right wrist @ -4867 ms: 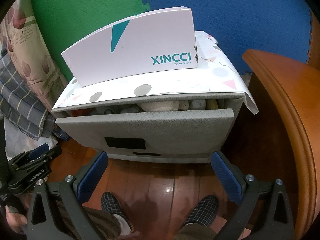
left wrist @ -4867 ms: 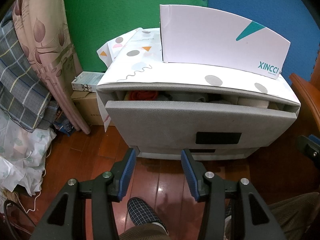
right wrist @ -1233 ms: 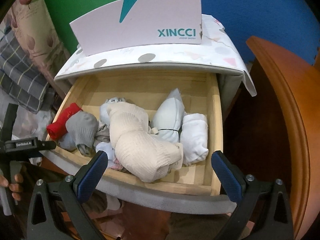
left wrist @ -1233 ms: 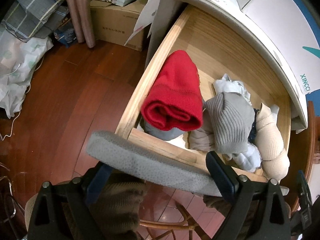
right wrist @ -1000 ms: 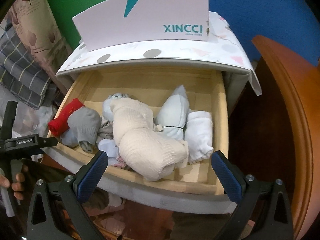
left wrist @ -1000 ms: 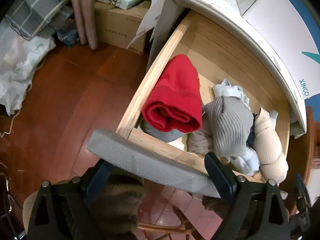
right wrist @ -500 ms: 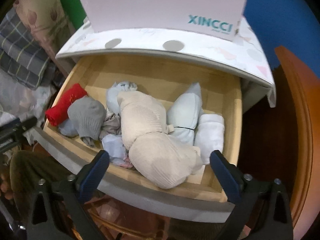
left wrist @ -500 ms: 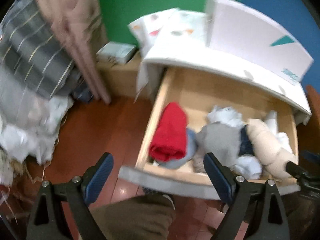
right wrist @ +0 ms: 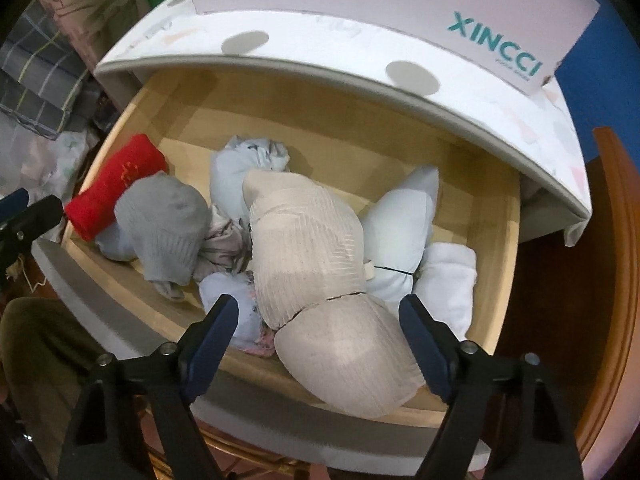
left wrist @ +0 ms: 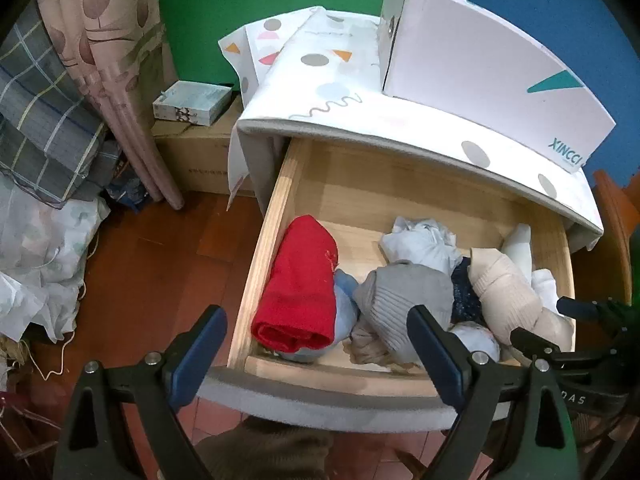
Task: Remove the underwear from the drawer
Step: 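Release the drawer front and move the left tool over the drawer, then grasp the gray knit bundle with the left tool while the right tool grasps the beige ribbed bundle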
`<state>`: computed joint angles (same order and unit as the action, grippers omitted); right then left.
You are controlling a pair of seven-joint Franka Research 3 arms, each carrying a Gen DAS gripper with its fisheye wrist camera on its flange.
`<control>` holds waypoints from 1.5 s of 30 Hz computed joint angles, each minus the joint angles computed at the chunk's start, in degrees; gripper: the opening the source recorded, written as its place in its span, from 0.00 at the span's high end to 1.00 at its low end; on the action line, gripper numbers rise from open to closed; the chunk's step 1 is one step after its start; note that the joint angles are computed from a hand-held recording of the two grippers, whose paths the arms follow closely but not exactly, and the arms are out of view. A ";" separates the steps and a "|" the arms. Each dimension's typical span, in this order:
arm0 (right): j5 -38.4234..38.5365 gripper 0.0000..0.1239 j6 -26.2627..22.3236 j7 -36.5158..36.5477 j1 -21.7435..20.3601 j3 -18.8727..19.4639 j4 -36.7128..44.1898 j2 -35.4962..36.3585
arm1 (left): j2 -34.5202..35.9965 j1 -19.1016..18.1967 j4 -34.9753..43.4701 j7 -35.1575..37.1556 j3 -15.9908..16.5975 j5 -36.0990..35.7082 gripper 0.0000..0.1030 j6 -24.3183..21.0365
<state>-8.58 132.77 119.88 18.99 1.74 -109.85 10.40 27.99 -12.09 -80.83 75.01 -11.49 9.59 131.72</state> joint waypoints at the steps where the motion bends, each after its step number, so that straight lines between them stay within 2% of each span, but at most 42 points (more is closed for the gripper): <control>1: -0.35 0.37 -0.51 0.25 0.11 -0.05 0.37 0.38 | 0.43 0.23 0.33 0.58 -0.32 -0.53 0.09 0.01; 6: -1.71 0.37 -2.70 0.18 0.68 -0.35 1.85 2.57 | 1.65 0.08 1.40 1.88 -0.73 -1.29 0.09 -1.04; 10: -2.82 0.41 -3.29 0.29 1.04 -0.74 2.09 3.49 | 3.44 -0.33 3.41 2.27 -1.05 -2.23 0.09 -3.60; 22: 3.38 0.54 3.43 4.30 -1.60 -1.08 -4.24 -0.47 | 6.85 -0.80 7.13 1.40 -1.69 -5.68 0.09 -6.19; 28: 5.06 0.56 5.14 7.58 -2.80 -1.06 -7.11 -3.17 | 8.15 -1.31 9.32 0.77 -1.72 -6.00 0.09 -7.37; 36: 4.87 0.56 4.75 12.45 -4.68 -0.92 -9.64 -6.15 | 10.80 -2.86 13.23 1.05 -1.67 -5.20 0.09 -9.01; 40: 10.10 0.56 5.72 10.71 -5.93 -0.71 -10.88 -6.12 | 14.09 -4.59 17.47 -0.01 -0.69 -3.58 0.09 -11.88; 45: 12.00 0.56 7.42 9.83 -6.56 -0.75 -12.01 -6.27 | 17.49 -5.86 21.65 -1.20 -0.08 -2.52 0.09 -13.99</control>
